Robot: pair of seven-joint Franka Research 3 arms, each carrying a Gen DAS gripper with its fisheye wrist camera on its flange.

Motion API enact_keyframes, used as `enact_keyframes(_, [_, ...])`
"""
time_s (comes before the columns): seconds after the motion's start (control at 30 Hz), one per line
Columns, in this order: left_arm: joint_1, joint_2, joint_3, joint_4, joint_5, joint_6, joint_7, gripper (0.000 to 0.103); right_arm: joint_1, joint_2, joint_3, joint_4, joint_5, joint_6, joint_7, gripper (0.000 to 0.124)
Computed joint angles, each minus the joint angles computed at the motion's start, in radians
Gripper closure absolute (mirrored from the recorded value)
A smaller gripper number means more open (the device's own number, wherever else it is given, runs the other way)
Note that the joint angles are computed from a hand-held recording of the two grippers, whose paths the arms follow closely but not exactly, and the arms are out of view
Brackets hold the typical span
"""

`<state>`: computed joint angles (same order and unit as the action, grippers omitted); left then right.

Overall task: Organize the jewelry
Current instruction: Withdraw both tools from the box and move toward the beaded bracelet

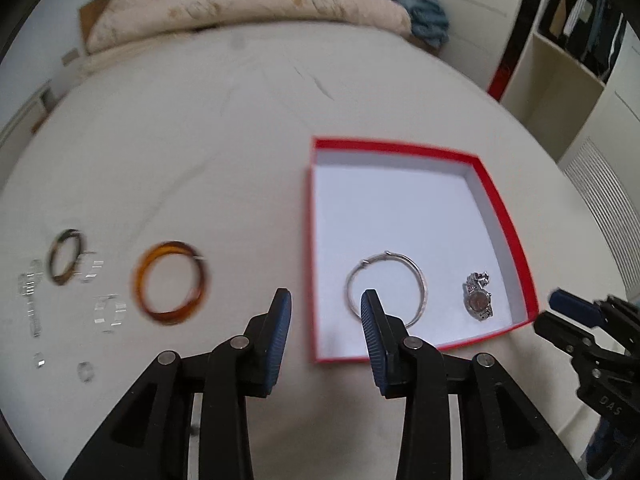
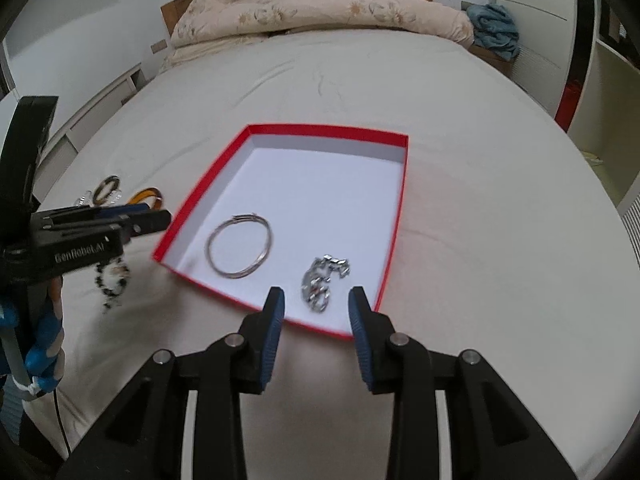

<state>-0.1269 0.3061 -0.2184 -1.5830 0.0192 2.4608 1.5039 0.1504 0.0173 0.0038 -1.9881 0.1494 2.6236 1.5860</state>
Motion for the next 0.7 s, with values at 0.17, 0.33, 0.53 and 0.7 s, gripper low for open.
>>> enact_keyframes(0.17, [0.029, -0.163, 0.019, -0.159, -0.011, 0.035, 0.007, 0.066, 0.017, -0.114, 0.025, -0.081, -0.016, 0.012, 0.058, 0.092])
enact_keyframes(0.33, [0.051, -0.338, 0.062, -0.326, -0.014, 0.059, 0.029, 0.059, 0.033, -0.212, 0.062, -0.146, -0.03, 0.026, 0.114, 0.092])
enact_keyframes(0.53, [0.076, -0.523, 0.125, -0.514, -0.016, 0.095, 0.026, 0.052, 0.044, -0.304, 0.115, -0.2, -0.071, 0.037, 0.201, 0.092])
enact_keyframes(0.7, [0.099, -0.665, 0.182, -0.65, -0.007, 0.12, 0.032, 0.052, 0.055, -0.358, 0.153, -0.225, -0.097, 0.044, 0.265, 0.092])
